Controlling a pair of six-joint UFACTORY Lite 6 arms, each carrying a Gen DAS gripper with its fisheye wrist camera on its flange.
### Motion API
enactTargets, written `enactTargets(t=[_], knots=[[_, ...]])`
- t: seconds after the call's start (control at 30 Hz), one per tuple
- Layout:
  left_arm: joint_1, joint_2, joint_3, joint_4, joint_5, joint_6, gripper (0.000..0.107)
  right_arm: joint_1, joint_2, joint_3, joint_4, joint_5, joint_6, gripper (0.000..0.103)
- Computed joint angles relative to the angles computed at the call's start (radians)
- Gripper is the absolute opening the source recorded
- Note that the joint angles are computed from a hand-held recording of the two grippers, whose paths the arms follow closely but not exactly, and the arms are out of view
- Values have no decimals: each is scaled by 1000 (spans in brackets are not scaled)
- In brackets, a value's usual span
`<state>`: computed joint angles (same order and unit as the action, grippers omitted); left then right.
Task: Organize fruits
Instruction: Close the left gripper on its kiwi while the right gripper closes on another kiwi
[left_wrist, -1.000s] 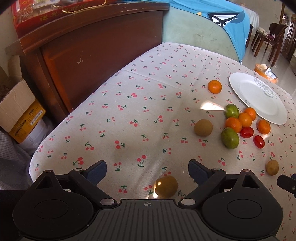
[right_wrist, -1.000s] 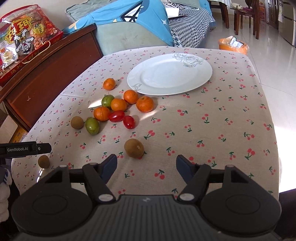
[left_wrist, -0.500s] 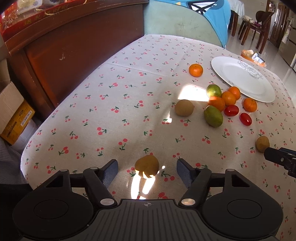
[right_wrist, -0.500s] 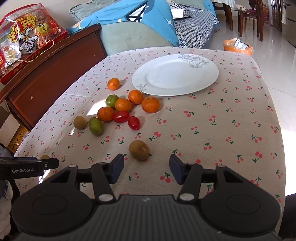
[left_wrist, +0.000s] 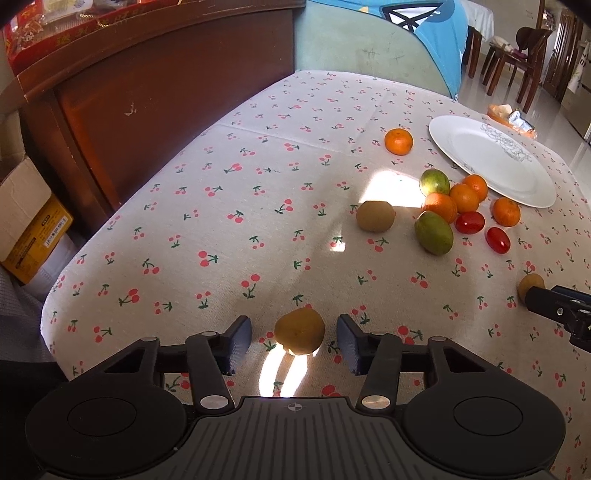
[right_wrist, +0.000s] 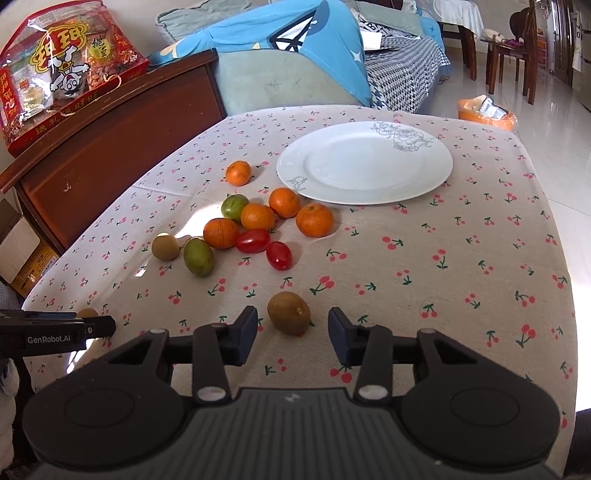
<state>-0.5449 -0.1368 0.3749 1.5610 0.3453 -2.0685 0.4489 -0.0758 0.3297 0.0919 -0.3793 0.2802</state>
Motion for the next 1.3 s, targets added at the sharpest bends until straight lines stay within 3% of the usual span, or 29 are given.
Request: enactTargets(t=[0.13, 0.2, 0.53, 0.8, 1.13, 1.3], knots=[[-27, 9, -1, 51, 14, -48, 38, -4, 30, 9, -43, -20, 34, 29], [-26, 5, -5, 84, 9, -81, 28, -4, 37, 9, -45, -29, 32, 25], [-31, -8, -22, 255, -9, -254, 25, -14, 24, -2, -74, -42, 68, 25], [-51, -18, -15, 291, 0, -305, 25, -22, 17, -7, -94, -47, 89, 25], [-72, 89, 154, 413, -35, -372, 25, -95, -18, 13, -175, -35, 156, 24], [-38, 201, 324, 525, -108, -408, 25, -181, 6, 99, -348, 16, 247, 24]])
